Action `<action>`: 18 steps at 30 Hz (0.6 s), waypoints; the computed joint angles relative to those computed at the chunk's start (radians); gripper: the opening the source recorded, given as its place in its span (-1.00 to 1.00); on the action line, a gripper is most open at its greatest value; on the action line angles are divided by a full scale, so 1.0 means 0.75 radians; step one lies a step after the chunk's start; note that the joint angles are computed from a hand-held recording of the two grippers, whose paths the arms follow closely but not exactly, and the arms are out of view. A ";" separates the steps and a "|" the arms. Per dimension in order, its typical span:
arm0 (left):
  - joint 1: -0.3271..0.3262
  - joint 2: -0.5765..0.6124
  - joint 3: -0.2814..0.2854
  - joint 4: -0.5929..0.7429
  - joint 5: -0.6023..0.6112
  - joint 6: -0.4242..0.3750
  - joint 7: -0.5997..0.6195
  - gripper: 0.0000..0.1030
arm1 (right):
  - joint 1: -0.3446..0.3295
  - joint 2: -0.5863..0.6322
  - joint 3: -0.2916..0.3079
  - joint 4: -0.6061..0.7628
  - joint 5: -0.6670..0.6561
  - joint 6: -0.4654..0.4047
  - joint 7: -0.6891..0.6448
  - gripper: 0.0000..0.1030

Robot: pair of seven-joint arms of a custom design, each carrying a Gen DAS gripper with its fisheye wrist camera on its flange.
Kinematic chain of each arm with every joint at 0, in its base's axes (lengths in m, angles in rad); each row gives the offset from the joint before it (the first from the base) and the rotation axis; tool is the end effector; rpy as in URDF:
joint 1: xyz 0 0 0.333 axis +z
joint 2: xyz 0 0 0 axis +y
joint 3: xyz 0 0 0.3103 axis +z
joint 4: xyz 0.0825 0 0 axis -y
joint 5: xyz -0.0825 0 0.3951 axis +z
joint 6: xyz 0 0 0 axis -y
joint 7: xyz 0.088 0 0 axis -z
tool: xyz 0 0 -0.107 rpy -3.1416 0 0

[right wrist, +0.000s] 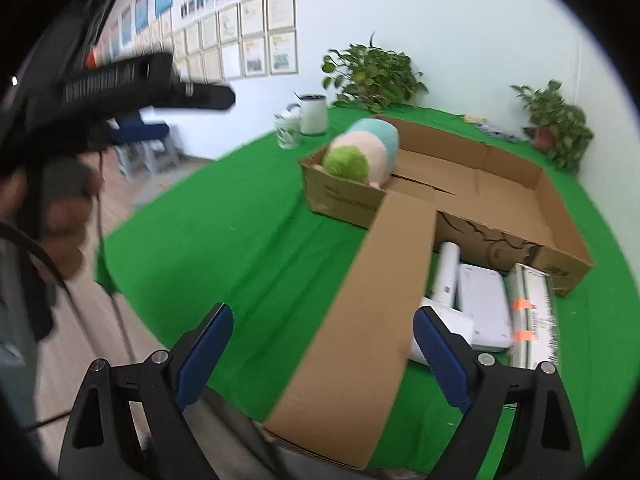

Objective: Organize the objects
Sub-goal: 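Move the left tool to the long narrow cardboard box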

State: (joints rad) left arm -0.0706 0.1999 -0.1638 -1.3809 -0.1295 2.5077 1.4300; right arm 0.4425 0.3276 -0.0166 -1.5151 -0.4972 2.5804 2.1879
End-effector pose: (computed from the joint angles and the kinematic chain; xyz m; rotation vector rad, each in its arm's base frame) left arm 0.6608 -0.1421 0.7069 -1.7626 1.7770 -1.1493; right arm 0.6489 0.3056 0.5516 -1.8438 1.6113 -0.7587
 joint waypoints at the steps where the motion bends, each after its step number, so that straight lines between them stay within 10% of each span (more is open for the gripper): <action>1: 0.006 0.014 -0.012 0.009 -0.034 -0.012 0.030 0.98 | 0.027 0.011 -0.021 0.015 -0.050 -0.058 0.040 0.78; 5: 0.004 0.086 -0.059 0.047 -0.136 -0.094 0.145 0.93 | 0.044 0.041 -0.029 0.042 -0.098 -0.221 0.096 0.78; 18: -0.043 0.204 -0.132 0.070 -0.376 -0.203 0.297 0.77 | -0.071 -0.142 0.009 -0.214 0.004 -0.098 0.186 0.66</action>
